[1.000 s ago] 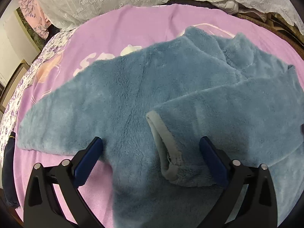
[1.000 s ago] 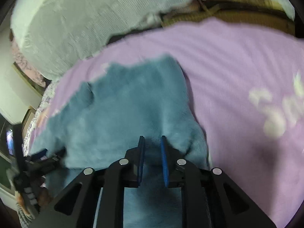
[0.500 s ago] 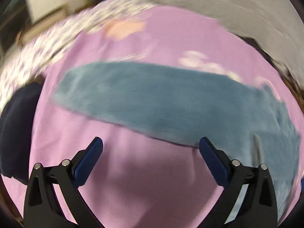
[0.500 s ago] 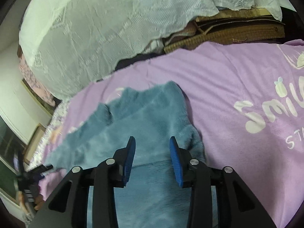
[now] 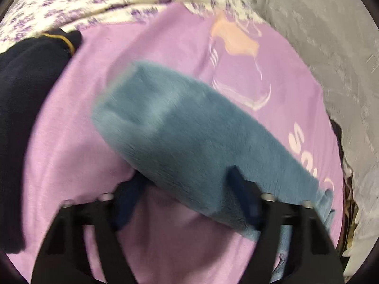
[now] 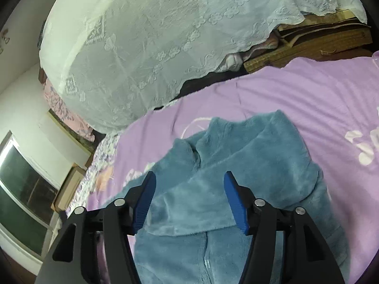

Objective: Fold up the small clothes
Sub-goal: 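Grasp the other sleeve cuff with the left tool, then fold the held sleeve across the jacket front and open the left tool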

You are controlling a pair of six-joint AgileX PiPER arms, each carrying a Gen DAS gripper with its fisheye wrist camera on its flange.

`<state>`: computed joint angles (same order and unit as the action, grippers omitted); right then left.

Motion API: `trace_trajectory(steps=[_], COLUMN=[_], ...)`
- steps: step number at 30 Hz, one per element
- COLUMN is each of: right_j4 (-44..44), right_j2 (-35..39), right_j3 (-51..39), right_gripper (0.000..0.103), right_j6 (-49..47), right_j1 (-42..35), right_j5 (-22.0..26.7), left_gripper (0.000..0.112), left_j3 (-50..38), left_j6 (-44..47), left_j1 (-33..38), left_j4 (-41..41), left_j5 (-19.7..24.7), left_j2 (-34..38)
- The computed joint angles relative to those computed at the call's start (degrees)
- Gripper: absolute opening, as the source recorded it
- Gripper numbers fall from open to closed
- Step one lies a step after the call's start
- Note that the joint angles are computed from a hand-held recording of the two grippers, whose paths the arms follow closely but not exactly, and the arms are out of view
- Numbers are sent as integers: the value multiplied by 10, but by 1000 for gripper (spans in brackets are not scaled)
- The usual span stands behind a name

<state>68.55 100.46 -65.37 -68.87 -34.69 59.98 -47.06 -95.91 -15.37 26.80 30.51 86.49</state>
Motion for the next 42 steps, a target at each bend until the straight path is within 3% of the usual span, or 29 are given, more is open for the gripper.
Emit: trace_trajectory(steps=[5, 10, 12, 14, 18, 25, 30, 42], right_j4=[-7, -4, -7, -9, -12, -20, -24, -24], right_j2=[28, 31, 30, 26, 25, 26, 30, 43], right_j3=[-18, -19, -19, -15, -16, -16, -21, -43], right_gripper=[60, 60, 60, 60, 60, 60, 60, 61], right_j6=[17, 15, 10, 4, 0, 8, 11, 26], right_j1=[-9, -12, -11, -9, -7, -3, -3, -17], right_j5=[4, 3, 3, 4, 8, 7, 14, 38], left_gripper=[52, 27, 14, 10, 9, 9, 9, 9], left_j3=[11, -2, -13, -33, -99, -190, -255, -387], left_j6=[22, 0, -8, -24, -48, -14, 27, 104], left_j1=[26, 2, -15, -42, -111, -186, -214, -263], left_j4=[-19, 11, 28, 56, 114, 141, 140, 132], left_j5=[-34, 1, 28, 70, 187, 281, 319, 363], left_j2=[-2, -1, 2, 7, 37, 74, 114, 189])
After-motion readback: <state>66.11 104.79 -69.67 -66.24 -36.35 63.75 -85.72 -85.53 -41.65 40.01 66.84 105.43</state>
